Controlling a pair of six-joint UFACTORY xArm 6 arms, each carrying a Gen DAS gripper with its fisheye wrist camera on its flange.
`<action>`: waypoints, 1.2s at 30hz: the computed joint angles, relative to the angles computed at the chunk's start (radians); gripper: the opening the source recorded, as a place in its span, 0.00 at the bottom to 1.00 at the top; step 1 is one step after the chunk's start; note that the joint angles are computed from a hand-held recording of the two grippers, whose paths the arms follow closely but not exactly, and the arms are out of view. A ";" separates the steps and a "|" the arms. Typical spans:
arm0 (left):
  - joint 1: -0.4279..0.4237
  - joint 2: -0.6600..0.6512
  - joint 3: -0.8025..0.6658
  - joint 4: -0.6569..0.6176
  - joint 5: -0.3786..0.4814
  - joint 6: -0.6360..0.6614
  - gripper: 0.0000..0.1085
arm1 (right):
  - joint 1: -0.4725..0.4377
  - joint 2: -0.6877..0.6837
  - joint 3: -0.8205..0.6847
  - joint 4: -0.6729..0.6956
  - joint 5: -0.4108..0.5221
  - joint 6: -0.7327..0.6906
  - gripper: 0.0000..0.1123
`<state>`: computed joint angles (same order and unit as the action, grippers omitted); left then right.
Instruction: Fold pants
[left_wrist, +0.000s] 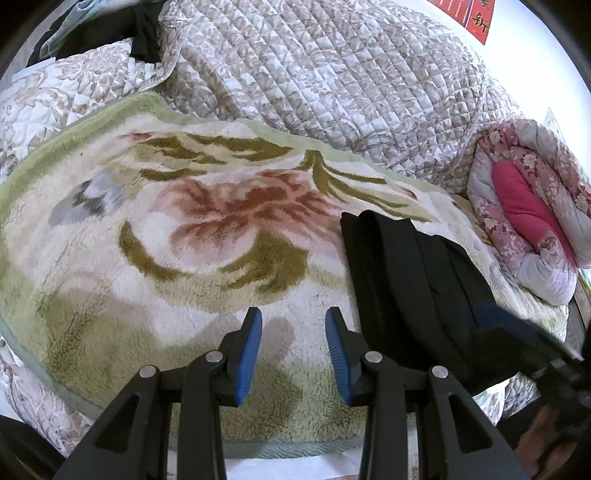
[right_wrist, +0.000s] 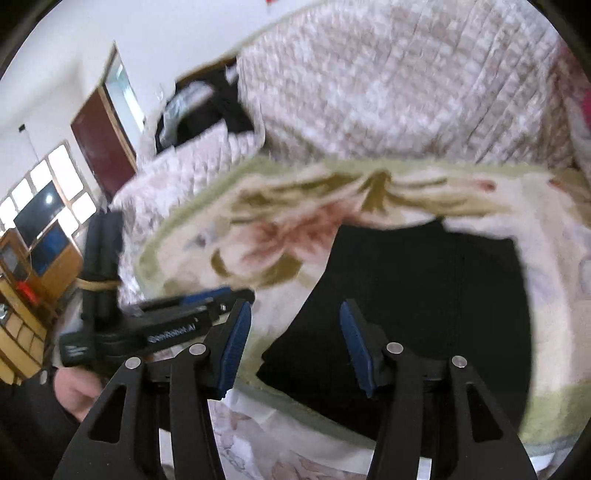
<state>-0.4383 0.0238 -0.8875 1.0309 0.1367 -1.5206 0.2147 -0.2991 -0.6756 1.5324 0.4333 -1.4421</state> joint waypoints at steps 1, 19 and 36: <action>-0.001 0.002 -0.003 0.010 0.001 -0.006 0.35 | -0.010 -0.003 0.005 0.015 -0.013 -0.004 0.45; -0.098 0.180 -0.278 -0.257 -0.009 0.372 0.35 | -0.149 0.299 -0.263 -0.341 -0.071 0.284 0.22; -0.080 0.404 -0.462 -0.339 0.015 0.493 0.51 | -0.217 0.494 -0.400 -0.337 -0.121 0.428 0.28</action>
<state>-0.5182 0.4283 -1.3490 0.6923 0.1518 -1.0281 -0.0028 0.1951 -1.0753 1.1951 0.3127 -1.0146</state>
